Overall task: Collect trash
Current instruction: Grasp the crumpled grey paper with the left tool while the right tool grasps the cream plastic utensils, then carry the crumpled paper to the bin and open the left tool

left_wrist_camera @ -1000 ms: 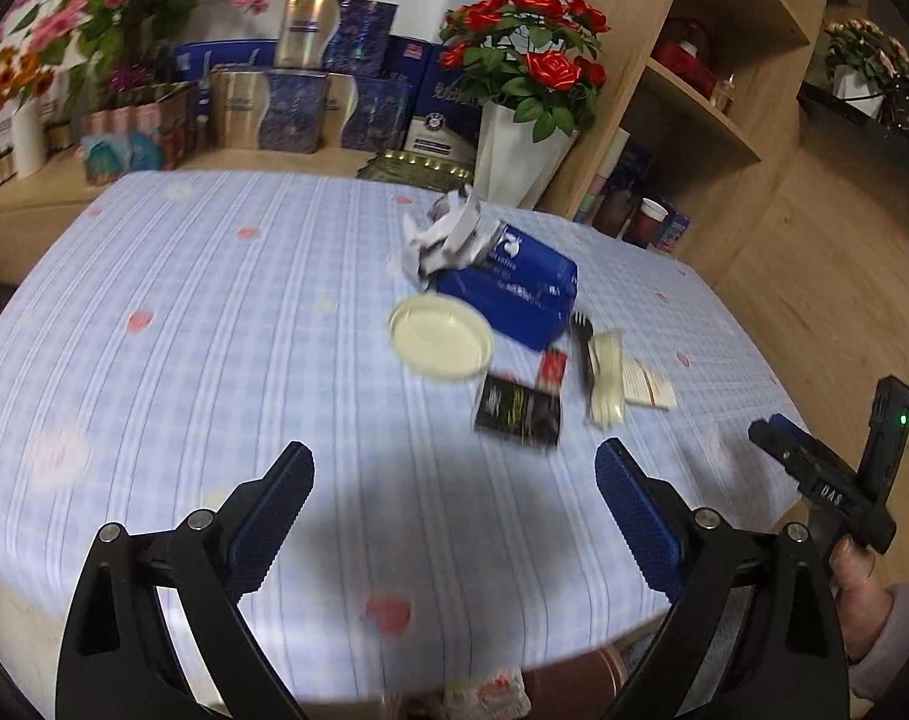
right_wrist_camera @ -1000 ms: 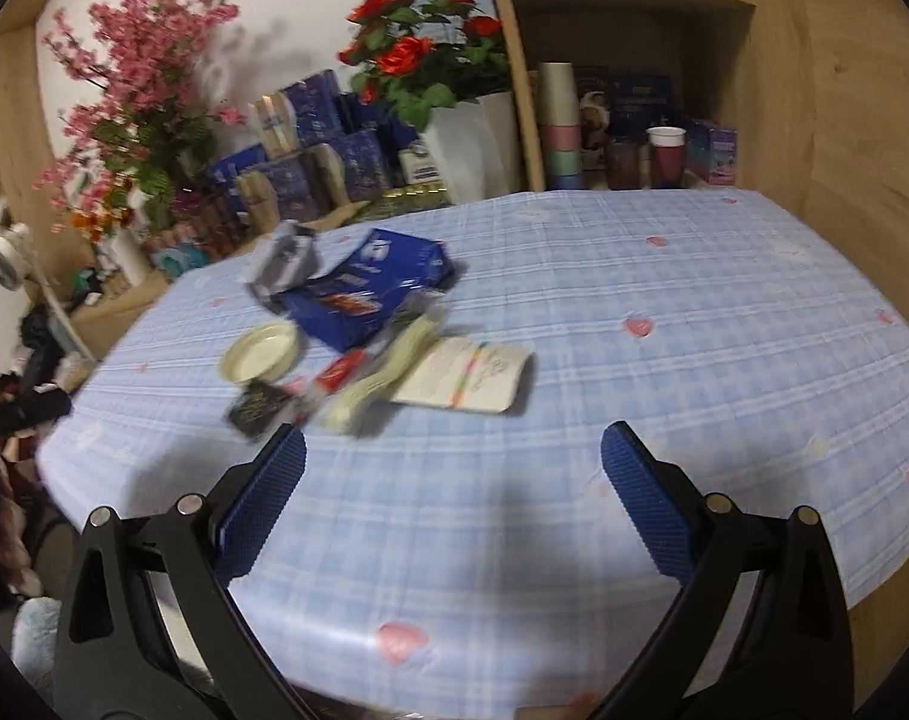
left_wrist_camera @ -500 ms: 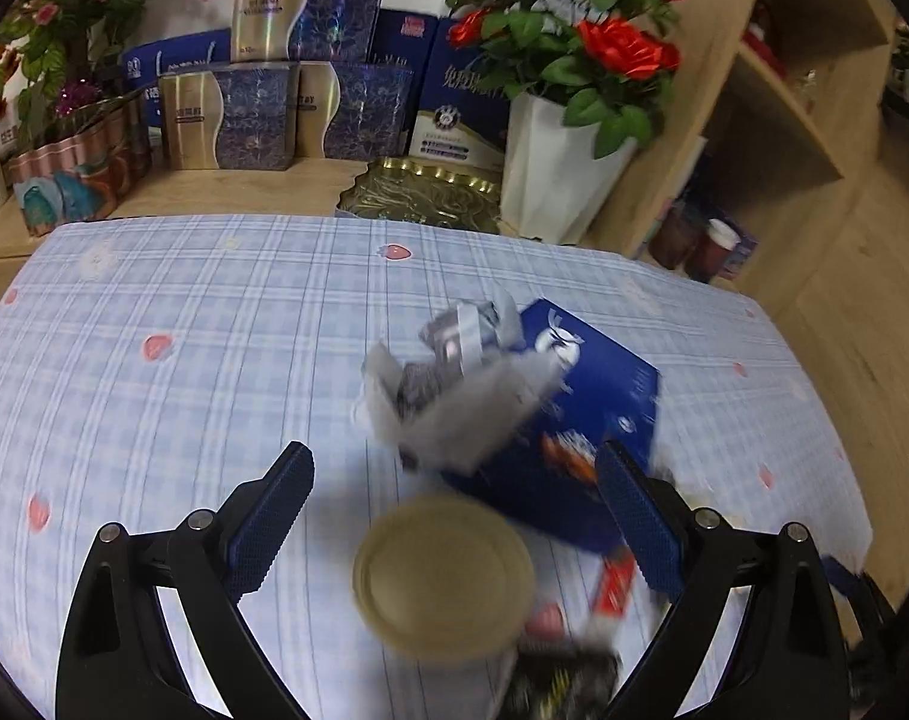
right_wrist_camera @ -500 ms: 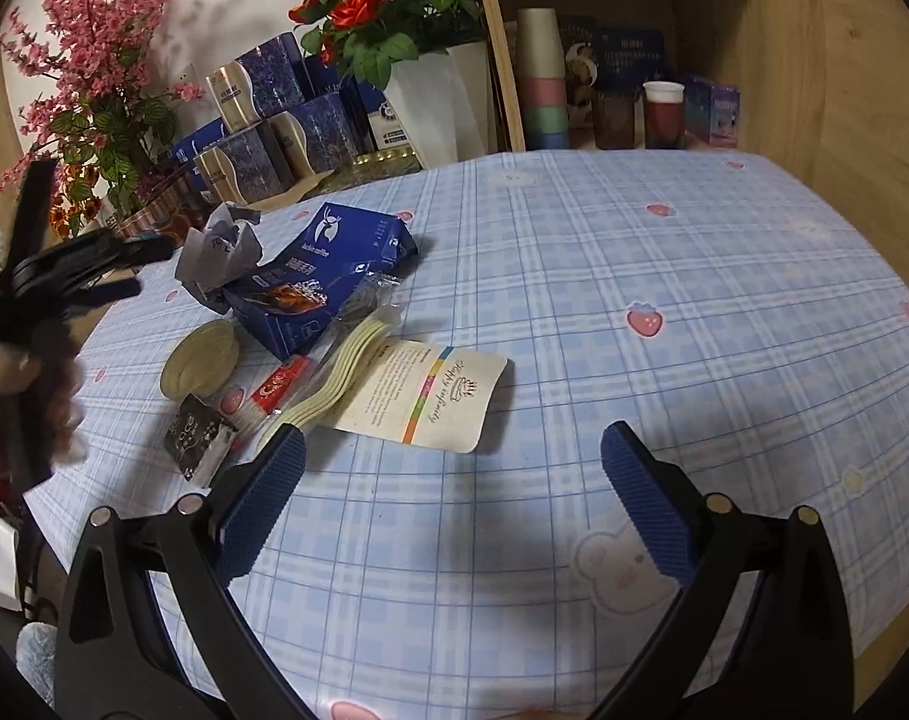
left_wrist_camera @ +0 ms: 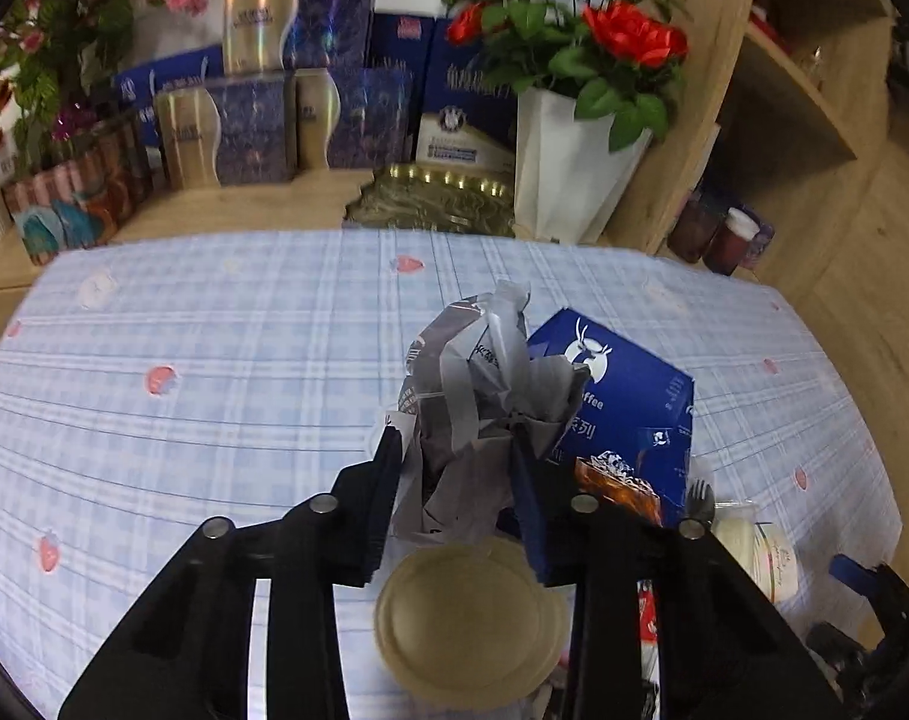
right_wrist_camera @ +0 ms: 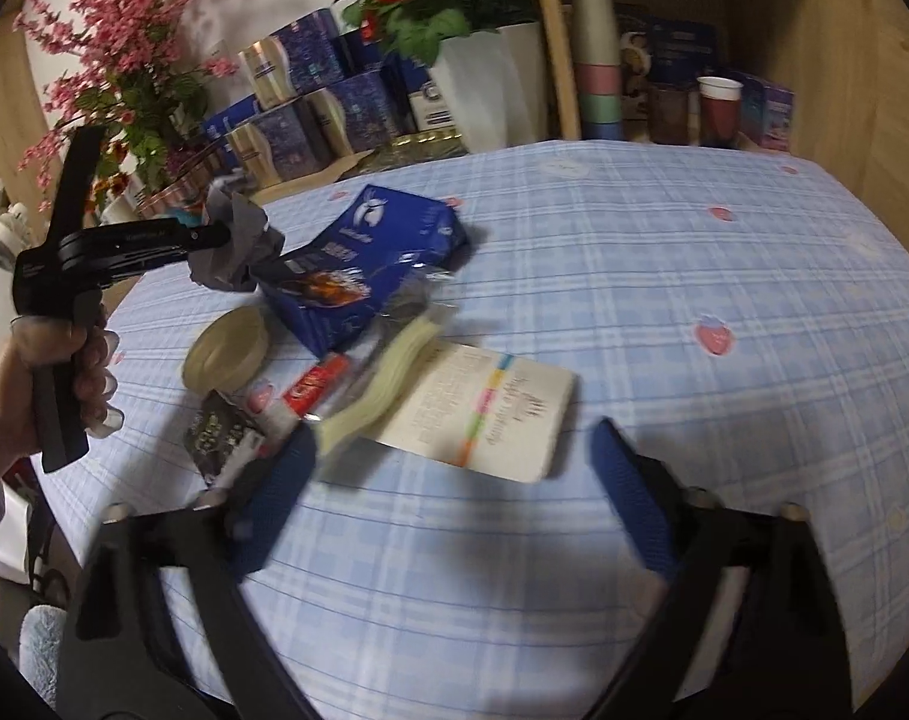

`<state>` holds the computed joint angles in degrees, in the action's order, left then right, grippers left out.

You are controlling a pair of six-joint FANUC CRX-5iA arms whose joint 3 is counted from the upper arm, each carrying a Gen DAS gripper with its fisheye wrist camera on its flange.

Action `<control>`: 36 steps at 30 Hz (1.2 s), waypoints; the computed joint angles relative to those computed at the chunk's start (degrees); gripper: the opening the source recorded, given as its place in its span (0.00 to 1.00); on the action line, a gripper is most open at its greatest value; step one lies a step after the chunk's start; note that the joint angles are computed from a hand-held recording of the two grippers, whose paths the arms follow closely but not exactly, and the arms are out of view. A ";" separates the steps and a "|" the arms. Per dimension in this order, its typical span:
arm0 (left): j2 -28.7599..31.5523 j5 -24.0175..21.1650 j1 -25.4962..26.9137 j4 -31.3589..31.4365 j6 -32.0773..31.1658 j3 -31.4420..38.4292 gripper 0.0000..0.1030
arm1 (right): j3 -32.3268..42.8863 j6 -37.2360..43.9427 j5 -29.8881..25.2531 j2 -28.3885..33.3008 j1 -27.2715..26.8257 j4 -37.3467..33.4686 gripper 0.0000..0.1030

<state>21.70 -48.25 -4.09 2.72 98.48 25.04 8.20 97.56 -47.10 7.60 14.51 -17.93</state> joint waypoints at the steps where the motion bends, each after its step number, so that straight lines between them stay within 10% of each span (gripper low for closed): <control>1: -1.25 1.06 0.26 0.56 -0.38 -1.58 0.32 | 1.11 0.09 -0.93 0.88 0.48 0.13 0.76; 20: -25.48 11.35 2.32 12.74 -4.15 -30.73 0.30 | 9.15 -10.61 -6.93 9.26 6.60 8.34 0.46; 29: -30.39 11.23 1.15 15.79 -5.04 -36.97 0.18 | 9.27 -11.57 -8.13 9.09 6.03 7.17 0.18; 36: -31.42 11.36 1.08 16.70 -5.18 -38.40 0.17 | 7.64 -10.49 -7.37 6.64 5.66 5.76 0.14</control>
<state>-9.72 -36.88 -3.01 19.42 93.31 -13.36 15.84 87.07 -54.47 14.24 20.17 -12.17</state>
